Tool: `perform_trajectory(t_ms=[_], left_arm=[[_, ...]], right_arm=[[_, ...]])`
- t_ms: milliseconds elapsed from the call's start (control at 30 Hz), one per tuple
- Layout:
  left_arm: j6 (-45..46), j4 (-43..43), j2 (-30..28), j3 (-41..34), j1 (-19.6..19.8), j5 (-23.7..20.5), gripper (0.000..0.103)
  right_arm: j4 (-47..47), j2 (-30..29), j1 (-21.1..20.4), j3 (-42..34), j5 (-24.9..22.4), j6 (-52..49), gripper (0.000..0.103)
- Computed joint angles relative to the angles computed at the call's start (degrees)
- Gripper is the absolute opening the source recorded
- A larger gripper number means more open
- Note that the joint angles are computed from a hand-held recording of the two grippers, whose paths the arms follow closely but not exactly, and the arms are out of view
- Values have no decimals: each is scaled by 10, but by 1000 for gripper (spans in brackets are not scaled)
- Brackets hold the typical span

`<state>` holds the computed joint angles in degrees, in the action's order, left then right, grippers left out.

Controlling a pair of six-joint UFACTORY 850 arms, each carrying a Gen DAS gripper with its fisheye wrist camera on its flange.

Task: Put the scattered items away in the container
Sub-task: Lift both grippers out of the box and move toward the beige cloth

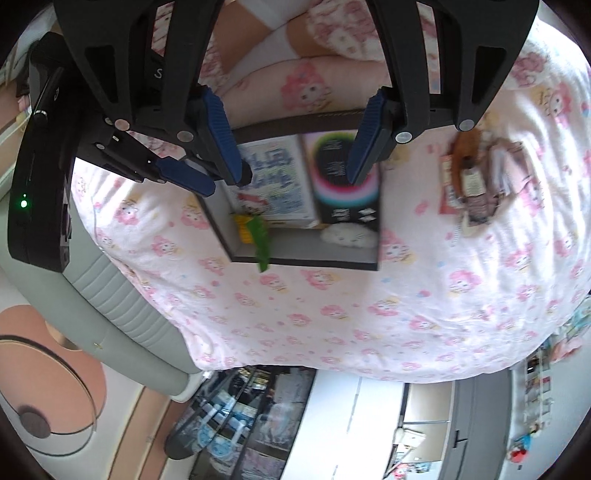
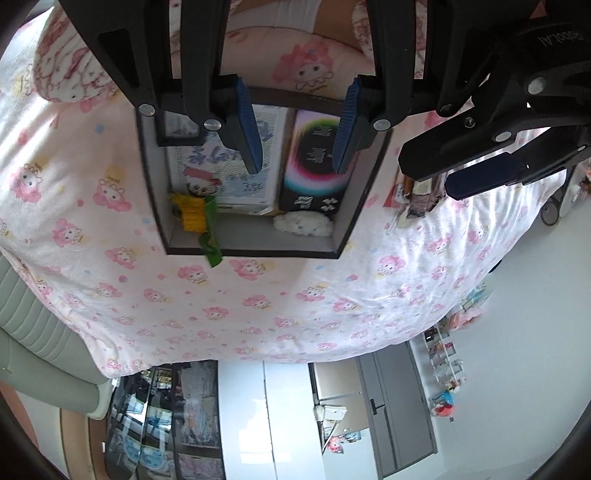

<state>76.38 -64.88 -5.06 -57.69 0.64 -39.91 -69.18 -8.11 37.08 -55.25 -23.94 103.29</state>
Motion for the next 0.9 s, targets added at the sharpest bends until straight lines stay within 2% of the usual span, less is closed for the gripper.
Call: perform_trajectory(t_ms=[133,267,433,700,767,833,900], left_arm=[[2,-3,-10,1,28,-15,64],[7,-3,-13,5,43,3,64],[5,-10,-35,-6,81,5,64],[-11,-39,-85,-35,141,17,65],[-20,-46,-104,-44,154,4,65],[-54,-48,-137,-64,171,-27,64],[-87,-40,-162,-82,179,-24,63]], right_arm=[[22,-31,15,-29,26,-39,38],[32,-63,38,-63,44,-84,39],[80,-104,50,-110,60,-158,40],[228,-183,41,-199,69,-314,40],[269,-202,38,-219,73,-353,40],[317,-219,34,-238,75,-396,40],[356,-239,31,-259,67,-434,40]])
